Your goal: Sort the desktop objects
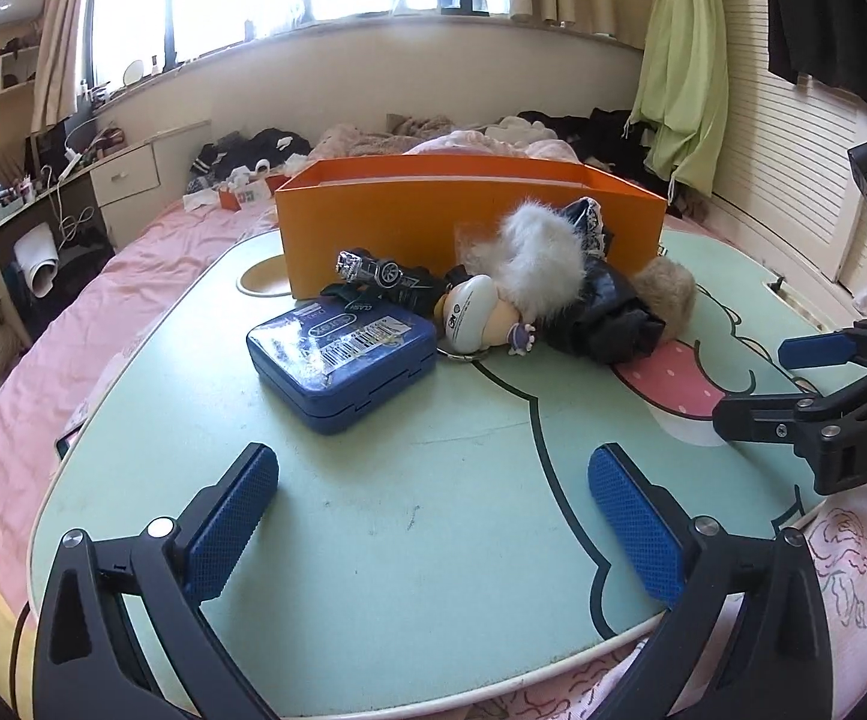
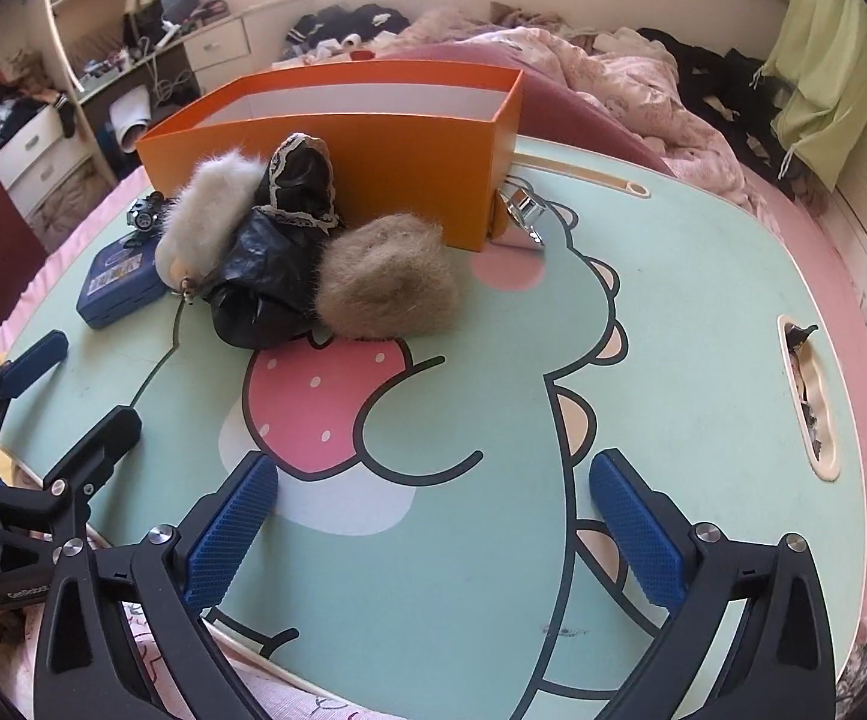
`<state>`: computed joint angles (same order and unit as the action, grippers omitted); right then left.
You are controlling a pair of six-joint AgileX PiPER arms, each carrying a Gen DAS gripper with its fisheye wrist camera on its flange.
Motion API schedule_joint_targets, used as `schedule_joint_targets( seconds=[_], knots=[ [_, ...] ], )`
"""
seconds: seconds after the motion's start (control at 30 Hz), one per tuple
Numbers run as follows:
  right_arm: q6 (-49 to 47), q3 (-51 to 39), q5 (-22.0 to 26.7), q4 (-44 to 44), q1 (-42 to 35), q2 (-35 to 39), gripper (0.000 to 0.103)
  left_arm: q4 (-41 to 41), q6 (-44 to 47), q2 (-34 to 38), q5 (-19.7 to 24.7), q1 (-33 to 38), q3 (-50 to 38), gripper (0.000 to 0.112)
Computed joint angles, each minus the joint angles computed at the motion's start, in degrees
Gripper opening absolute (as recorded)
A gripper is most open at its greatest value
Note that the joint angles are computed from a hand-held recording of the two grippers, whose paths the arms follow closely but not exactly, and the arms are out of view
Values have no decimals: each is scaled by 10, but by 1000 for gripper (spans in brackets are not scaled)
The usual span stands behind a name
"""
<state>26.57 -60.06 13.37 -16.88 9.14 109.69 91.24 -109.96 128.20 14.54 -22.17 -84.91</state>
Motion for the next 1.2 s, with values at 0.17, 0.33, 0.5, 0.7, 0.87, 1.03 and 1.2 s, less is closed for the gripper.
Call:
schedule_joint_targets(
  seconds=[0.17, 0.33, 0.5, 0.7, 0.87, 1.03, 1.2],
  knots=[
    [0, 0, -1, -1, 0, 1, 103, 31, -33, 0, 7, -4, 2, 103],
    [2, 0, -1, -3, 0, 1, 103, 30, -33, 1, 9, -5, 1, 103],
    [4, 1, -2, -5, 0, 1, 103, 29, -33, 1, 10, -6, 1, 103],
    [8, 1, 0, -8, 1, 0, 103, 26, -31, 1, 11, -6, 0, 103],
    [-7, 0, -3, 2, -1, 0, 103, 27, -32, 1, 13, -6, 0, 103],
    [-32, -12, 4, 22, -4, 4, 103, 27, -33, 2, 14, -7, 0, 103],
    [-44, -10, 3, 32, -5, 4, 103, 28, -35, 2, 15, -7, -1, 103]
  ],
)
